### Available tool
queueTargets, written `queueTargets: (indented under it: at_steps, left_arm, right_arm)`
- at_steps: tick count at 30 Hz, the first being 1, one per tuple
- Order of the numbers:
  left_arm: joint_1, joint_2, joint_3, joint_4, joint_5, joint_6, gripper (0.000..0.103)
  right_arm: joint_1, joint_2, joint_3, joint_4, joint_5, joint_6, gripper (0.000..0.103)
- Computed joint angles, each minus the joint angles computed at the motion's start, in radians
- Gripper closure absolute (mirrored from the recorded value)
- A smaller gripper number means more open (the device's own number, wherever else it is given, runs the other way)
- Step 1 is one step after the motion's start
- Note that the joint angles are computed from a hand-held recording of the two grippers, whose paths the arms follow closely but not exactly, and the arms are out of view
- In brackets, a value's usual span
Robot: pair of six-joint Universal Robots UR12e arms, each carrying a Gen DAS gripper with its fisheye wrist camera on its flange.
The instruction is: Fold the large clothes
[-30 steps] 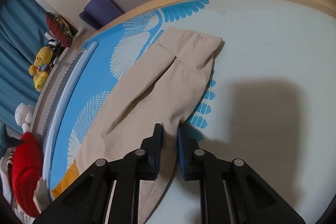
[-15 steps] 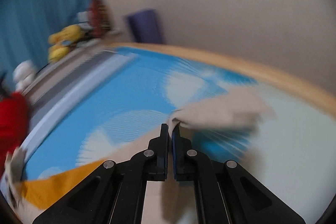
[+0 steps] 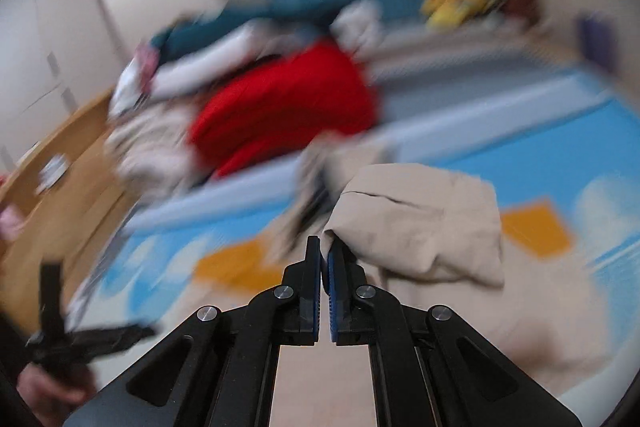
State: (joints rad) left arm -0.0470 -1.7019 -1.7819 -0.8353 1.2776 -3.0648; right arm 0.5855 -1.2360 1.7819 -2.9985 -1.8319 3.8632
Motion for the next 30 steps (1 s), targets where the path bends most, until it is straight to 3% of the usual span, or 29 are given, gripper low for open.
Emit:
queueTargets:
  at_steps: [2, 3, 7, 10, 13, 16, 18, 21, 25, 28, 30]
  left_arm:
    - [0.006, -0.004, 0.006, -0.024, -0.014, -0.008, 0.066]
    - [0.008, -0.006, 0.010, -0.036, -0.017, -0.011, 0.066]
    - [0.016, -0.008, 0.013, -0.067, -0.046, -0.013, 0.066]
    - [0.011, -0.013, 0.011, -0.080, -0.075, -0.006, 0.066]
    - [-0.008, -0.015, 0.005, -0.091, -0.101, 0.028, 0.067]
    - [-0.044, -0.011, -0.011, -0.082, -0.118, 0.098, 0.067]
    - [-0.071, -0.011, -0.022, -0.083, -0.122, 0.141, 0.067]
    - [-0.111, -0.020, -0.031, -0.088, -0.118, 0.194, 0.063]
    - [-0.151, -0.033, -0.049, -0.040, -0.068, 0.224, 0.052]
    - [-0.175, -0.044, -0.060, -0.028, -0.023, 0.256, 0.049]
    - [-0.193, -0.049, -0.069, -0.010, 0.026, 0.283, 0.049]
  right_arm:
    - [-0.003, 0.041, -0.048, 0.131, 0.161, 0.023, 0.097]
    - [-0.003, 0.047, -0.065, 0.204, 0.194, 0.037, 0.096]
    - [0.028, 0.016, -0.064, 0.306, 0.141, 0.061, 0.095]
    - [0.061, -0.051, -0.030, 0.385, 0.006, 0.136, 0.084]
    - [0.054, -0.105, 0.036, 0.374, -0.020, 0.231, 0.072]
    - [0.040, -0.129, 0.094, 0.354, -0.039, 0.287, 0.071]
    - [0.016, -0.140, 0.118, 0.406, -0.047, 0.351, 0.071]
    - [-0.039, -0.131, 0.136, 0.479, 0.047, 0.444, 0.071]
    - [-0.087, -0.126, 0.169, 0.472, 0.129, 0.444, 0.071]
    - [-0.108, -0.124, 0.197, 0.414, 0.178, 0.500, 0.071]
    - [-0.111, -0.118, 0.196, 0.403, 0.188, 0.503, 0.083]
